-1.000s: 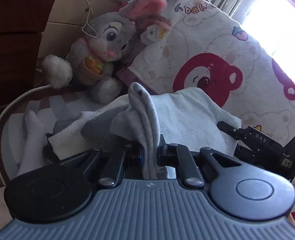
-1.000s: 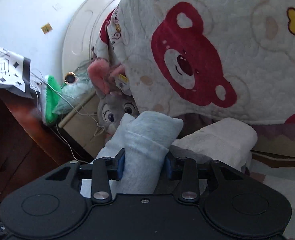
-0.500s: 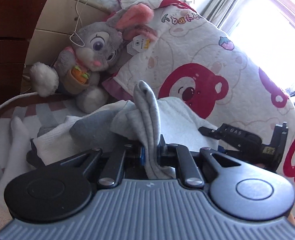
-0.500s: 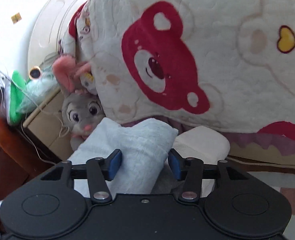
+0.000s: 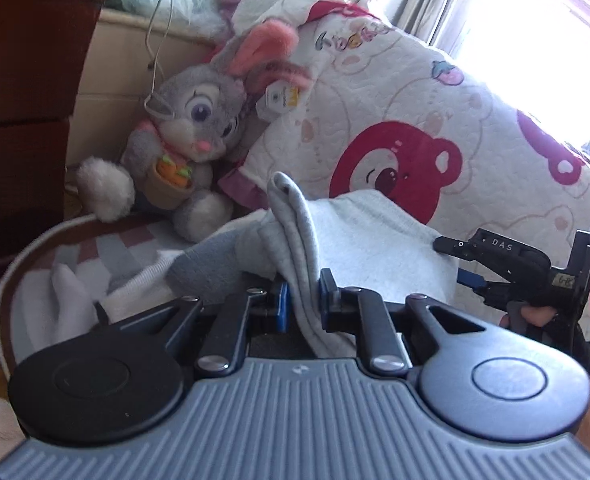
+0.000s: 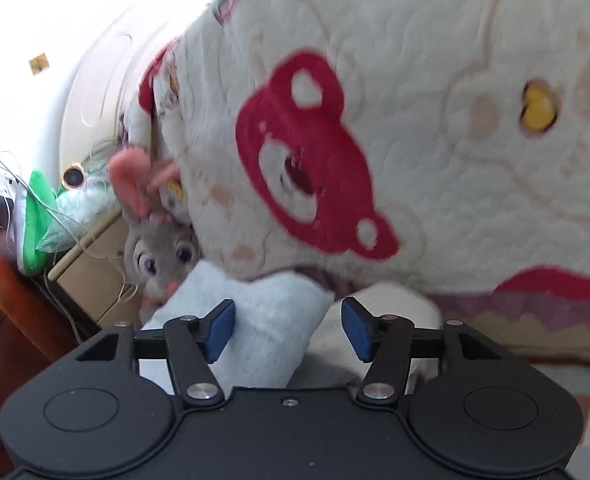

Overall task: Fold clothes
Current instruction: 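Carry the sweatshirt onto the clothes stack and open both grippers, then press and straighten the sweatshirt on the stack with both open grippers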

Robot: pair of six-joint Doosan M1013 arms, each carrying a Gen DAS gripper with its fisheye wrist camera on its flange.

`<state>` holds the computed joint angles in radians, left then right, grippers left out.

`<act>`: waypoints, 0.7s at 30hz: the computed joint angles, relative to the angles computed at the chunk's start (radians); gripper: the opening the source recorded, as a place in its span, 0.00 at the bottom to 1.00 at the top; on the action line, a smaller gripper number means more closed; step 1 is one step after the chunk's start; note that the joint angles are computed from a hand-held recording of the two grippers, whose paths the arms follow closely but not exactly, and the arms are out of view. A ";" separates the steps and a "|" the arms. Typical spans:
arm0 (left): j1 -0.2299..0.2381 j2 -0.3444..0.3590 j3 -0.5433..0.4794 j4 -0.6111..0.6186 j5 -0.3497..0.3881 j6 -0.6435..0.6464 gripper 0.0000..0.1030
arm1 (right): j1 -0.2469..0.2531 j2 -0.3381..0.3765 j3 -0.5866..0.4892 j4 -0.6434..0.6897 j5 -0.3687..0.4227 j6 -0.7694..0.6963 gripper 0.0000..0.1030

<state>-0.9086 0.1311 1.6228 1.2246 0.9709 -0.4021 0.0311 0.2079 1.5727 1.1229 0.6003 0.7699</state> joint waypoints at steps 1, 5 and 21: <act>-0.013 -0.001 -0.005 0.034 0.028 0.025 0.15 | 0.006 -0.016 0.018 0.019 -0.048 -0.064 0.56; -0.042 -0.010 -0.019 0.143 0.076 0.116 0.31 | 0.010 -0.058 0.072 0.250 -0.137 -0.440 0.51; 0.102 0.048 -0.029 -0.165 -0.125 0.299 0.30 | 0.022 0.034 0.023 0.130 -0.001 -0.313 0.48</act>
<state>-0.8065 0.1790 1.5935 1.0593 0.8458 -0.1030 0.0528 0.2415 1.5961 1.2532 0.5996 0.4572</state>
